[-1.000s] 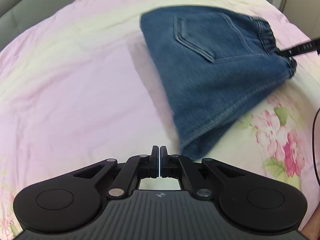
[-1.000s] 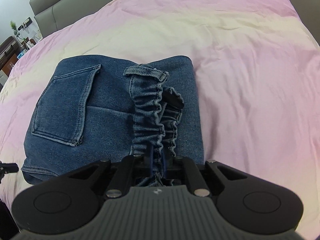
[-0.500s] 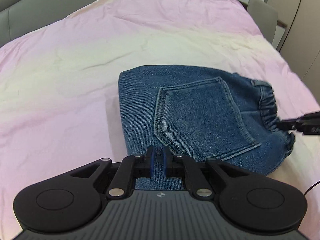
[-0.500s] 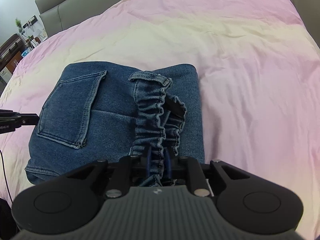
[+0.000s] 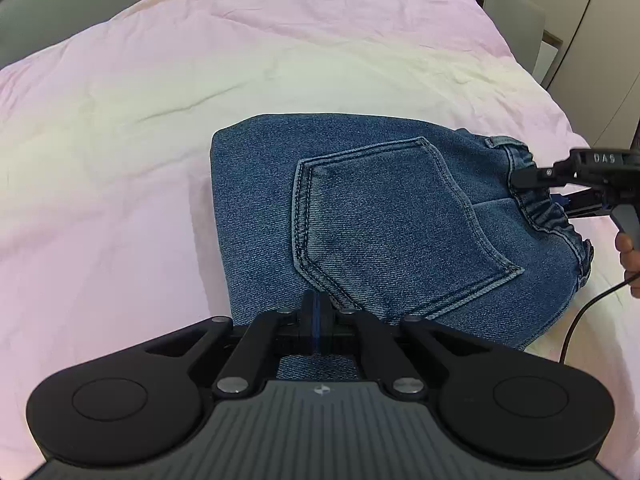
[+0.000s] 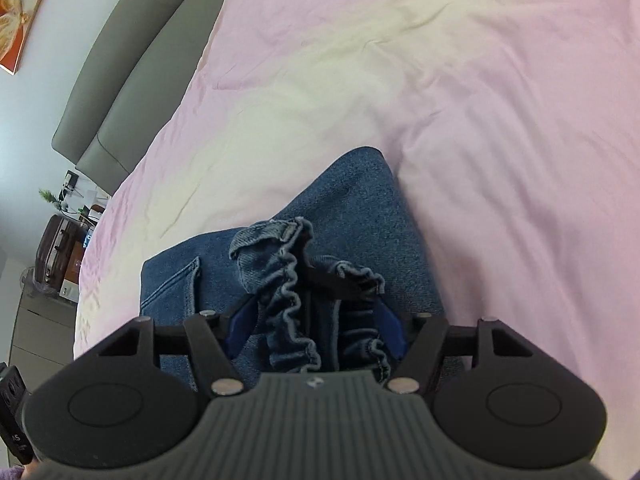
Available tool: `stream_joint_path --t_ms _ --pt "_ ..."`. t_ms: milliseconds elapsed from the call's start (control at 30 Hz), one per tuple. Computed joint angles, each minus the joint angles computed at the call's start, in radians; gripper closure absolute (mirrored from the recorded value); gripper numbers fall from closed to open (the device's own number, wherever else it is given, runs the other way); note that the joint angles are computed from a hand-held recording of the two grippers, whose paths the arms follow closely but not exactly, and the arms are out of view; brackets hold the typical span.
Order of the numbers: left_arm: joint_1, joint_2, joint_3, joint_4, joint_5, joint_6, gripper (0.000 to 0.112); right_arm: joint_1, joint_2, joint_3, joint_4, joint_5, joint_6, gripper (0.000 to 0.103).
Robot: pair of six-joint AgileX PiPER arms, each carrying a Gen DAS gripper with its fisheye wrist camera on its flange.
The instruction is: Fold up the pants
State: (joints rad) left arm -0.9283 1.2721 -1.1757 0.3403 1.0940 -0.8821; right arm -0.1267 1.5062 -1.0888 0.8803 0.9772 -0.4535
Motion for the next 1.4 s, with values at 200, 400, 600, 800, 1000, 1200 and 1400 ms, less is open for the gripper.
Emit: stream_joint_path --t_ms 200,400,600,800,1000,1200,1400 --pt "-0.031 -0.001 -0.009 0.039 0.020 -0.031 0.112 0.082 -0.070 -0.045 -0.096 -0.011 0.036 0.087" --pt "-0.018 -0.047 -0.053 0.086 0.007 -0.062 0.110 0.147 -0.099 -0.250 -0.229 0.009 0.107 0.089" --pt "0.077 0.016 -0.108 0.091 -0.050 -0.013 0.109 0.189 -0.015 -0.286 -0.429 -0.002 0.224 0.090" --pt "0.166 0.108 -0.112 0.099 -0.147 0.029 0.109 0.170 0.017 -0.170 -0.414 -0.097 0.191 0.089" --pt "0.283 0.242 -0.161 -0.019 -0.182 0.136 0.109 0.134 0.060 -0.220 -0.387 -0.029 0.122 0.085" --pt "0.296 0.295 -0.163 -0.042 -0.170 0.103 0.109 0.158 0.087 -0.207 -0.389 -0.082 0.125 0.084" --pt "0.161 0.161 -0.145 0.079 -0.070 0.023 0.106 0.222 -0.015 -0.196 -0.539 -0.093 0.191 0.063"
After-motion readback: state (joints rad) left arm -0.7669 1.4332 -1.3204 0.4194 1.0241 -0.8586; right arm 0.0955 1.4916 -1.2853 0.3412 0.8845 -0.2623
